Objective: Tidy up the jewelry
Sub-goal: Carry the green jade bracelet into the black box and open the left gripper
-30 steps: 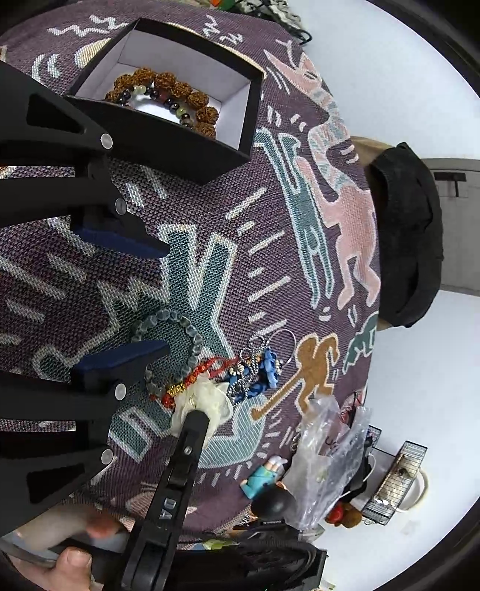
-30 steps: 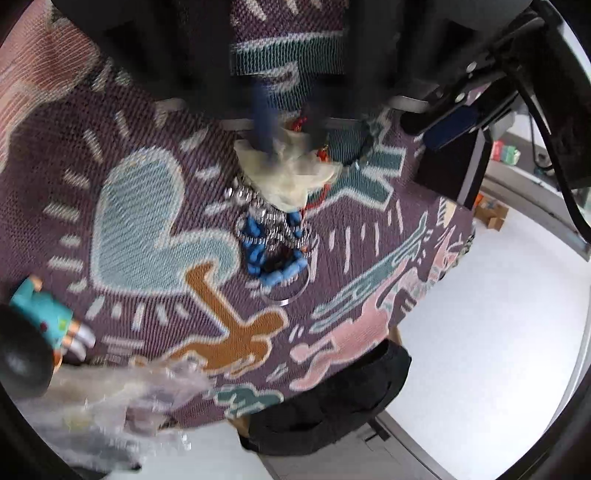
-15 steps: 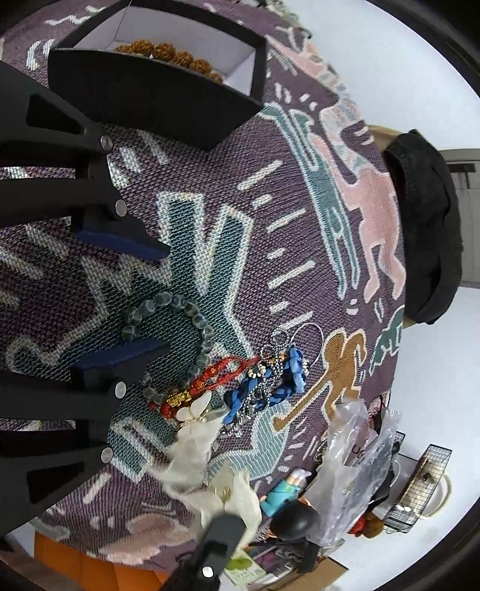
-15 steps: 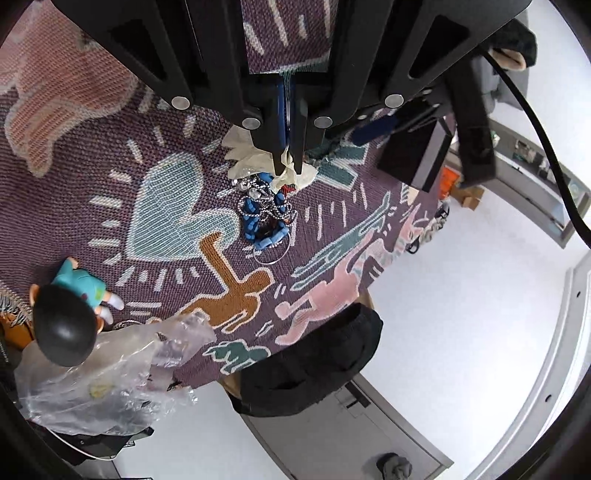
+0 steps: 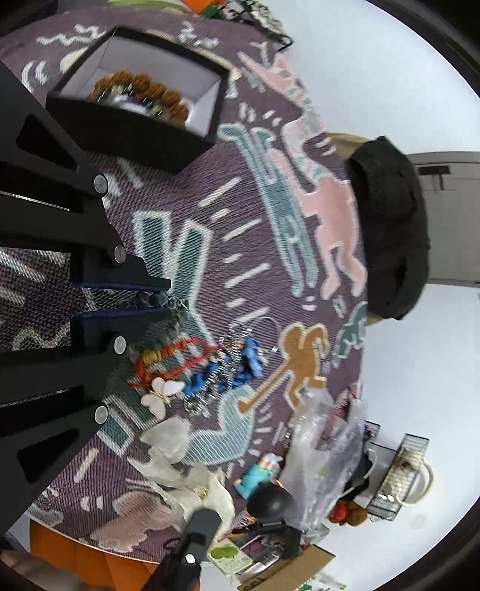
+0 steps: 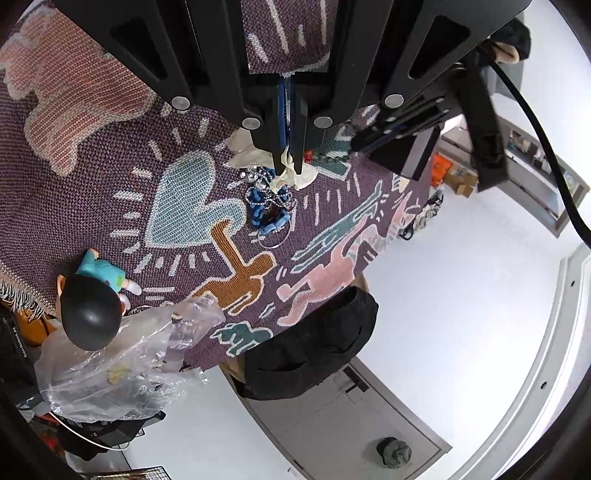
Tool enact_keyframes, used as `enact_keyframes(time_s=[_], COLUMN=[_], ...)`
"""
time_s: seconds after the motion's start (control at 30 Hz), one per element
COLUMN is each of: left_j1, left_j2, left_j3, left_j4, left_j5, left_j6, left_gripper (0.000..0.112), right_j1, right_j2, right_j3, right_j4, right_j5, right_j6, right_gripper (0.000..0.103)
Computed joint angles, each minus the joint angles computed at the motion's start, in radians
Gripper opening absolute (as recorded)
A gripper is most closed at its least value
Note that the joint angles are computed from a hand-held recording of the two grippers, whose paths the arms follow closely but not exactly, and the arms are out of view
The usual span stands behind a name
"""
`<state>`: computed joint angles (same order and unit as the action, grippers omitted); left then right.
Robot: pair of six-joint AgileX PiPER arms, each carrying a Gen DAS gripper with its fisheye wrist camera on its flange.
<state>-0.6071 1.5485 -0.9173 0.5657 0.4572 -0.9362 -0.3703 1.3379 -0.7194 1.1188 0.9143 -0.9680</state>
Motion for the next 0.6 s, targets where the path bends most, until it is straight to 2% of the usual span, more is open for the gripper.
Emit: enact_keyframes(time_s=[0.6], left_j1=[0.029], left_j2=[-0.246], left_j3=[0.01], left_j4=[0.022], left_j5=[0.108], left_j6=[0.047], left_gripper=[0.009], right_j1=[0.009], right_j2=[-0.084], right_j3=[0.002], right_j4=[0.003], right_j5=[0.048], right_j6=[0.029], right_gripper=[0.003])
